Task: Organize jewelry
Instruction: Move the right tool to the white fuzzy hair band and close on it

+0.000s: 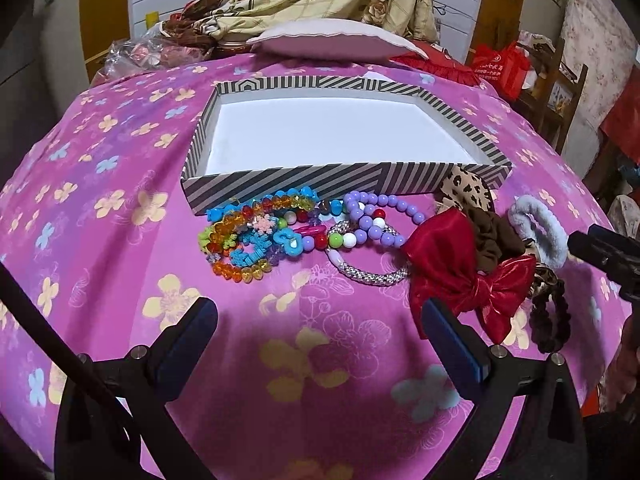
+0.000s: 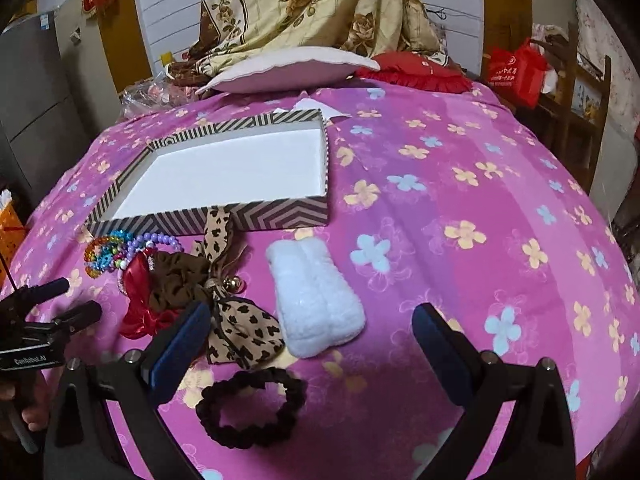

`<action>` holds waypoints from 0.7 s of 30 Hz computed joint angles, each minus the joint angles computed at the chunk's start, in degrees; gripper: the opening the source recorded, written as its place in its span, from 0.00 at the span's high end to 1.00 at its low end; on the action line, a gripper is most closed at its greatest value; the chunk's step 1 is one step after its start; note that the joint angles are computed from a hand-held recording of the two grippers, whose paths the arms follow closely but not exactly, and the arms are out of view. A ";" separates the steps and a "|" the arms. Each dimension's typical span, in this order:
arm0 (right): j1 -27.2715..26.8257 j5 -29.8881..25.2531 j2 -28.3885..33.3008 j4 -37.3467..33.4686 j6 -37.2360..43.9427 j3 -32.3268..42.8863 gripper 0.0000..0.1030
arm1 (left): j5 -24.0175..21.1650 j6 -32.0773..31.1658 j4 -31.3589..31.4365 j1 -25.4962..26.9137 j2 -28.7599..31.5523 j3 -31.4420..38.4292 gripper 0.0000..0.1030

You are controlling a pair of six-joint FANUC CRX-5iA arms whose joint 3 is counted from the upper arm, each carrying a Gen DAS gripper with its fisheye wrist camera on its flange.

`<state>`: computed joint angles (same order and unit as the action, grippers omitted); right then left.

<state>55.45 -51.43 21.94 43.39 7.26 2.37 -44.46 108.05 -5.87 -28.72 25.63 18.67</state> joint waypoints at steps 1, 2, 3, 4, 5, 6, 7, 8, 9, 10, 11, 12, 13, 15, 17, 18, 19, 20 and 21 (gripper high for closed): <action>0.02 0.05 0.06 -0.32 0.45 0.12 0.00 | 0.04 -0.07 0.09 0.00 -0.02 -0.03 0.38; 0.06 0.05 0.10 -0.38 0.58 0.16 0.00 | -0.02 -0.08 0.06 -0.02 0.00 0.01 0.38; 0.11 0.02 0.12 -0.31 0.60 0.14 0.00 | -0.20 0.01 -0.08 -0.04 0.05 0.15 0.38; 0.14 0.04 0.12 -0.34 0.69 0.15 0.00 | -0.17 -0.01 -0.02 -0.03 0.03 0.11 0.38; 0.16 -0.04 0.14 -0.44 0.78 0.20 0.00 | -0.21 -0.06 0.07 -0.01 0.03 0.10 0.38; 0.18 -0.16 0.15 -0.48 0.80 0.23 0.00 | -0.32 -0.08 0.16 -0.04 0.08 0.16 0.38; 0.19 -0.15 0.10 -0.49 0.78 0.17 0.00 | -0.44 -0.06 0.23 -0.08 0.12 0.21 0.38; 0.17 -0.10 0.12 -0.50 0.77 0.19 0.00 | -0.52 -0.08 0.30 -0.07 0.13 0.23 0.38; 0.16 -0.07 0.10 -0.49 0.71 0.15 0.00 | -0.47 -0.10 0.35 -0.09 0.17 0.20 0.38; 0.19 -0.12 0.08 -0.40 0.61 0.10 0.00 | -0.48 -0.12 0.36 -0.09 0.21 0.23 0.38; 0.17 -0.09 0.10 -0.35 0.64 0.09 0.00 | -0.42 -0.06 0.31 -0.11 0.19 0.22 0.38; 0.16 0.01 0.08 -0.42 0.66 0.07 0.00 | -0.47 -0.05 0.24 -0.12 0.21 0.26 0.38; 0.15 0.06 0.08 -0.52 0.78 0.09 0.00 | -0.42 -0.12 0.35 -0.10 0.25 0.25 0.38; 0.15 -0.03 0.08 -0.51 0.89 0.13 0.00 | -0.41 -0.04 0.24 -0.13 0.26 0.28 0.38; 0.14 0.07 0.11 -0.58 1.09 0.20 0.00 | -0.55 -0.03 0.29 -0.13 0.32 0.36 0.38; 0.14 0.13 0.13 -0.56 1.15 0.24 0.00 | -0.42 -0.10 0.39 -0.10 0.25 0.24 0.38; 0.14 0.21 0.14 -0.58 1.20 0.25 0.00 | -0.38 -0.01 0.22 -0.15 0.24 0.25 0.38; 0.13 0.23 0.17 -0.68 1.30 0.31 0.00 | -0.45 0.02 0.07 -0.19 0.27 0.30 0.38; 0.12 0.23 0.22 -0.81 1.44 0.40 0.00 | -0.51 -0.12 0.21 -0.15 0.31 0.32 0.38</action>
<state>55.58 -51.20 22.16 42.58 8.70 2.77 -44.98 107.93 -5.65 -28.87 25.93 18.99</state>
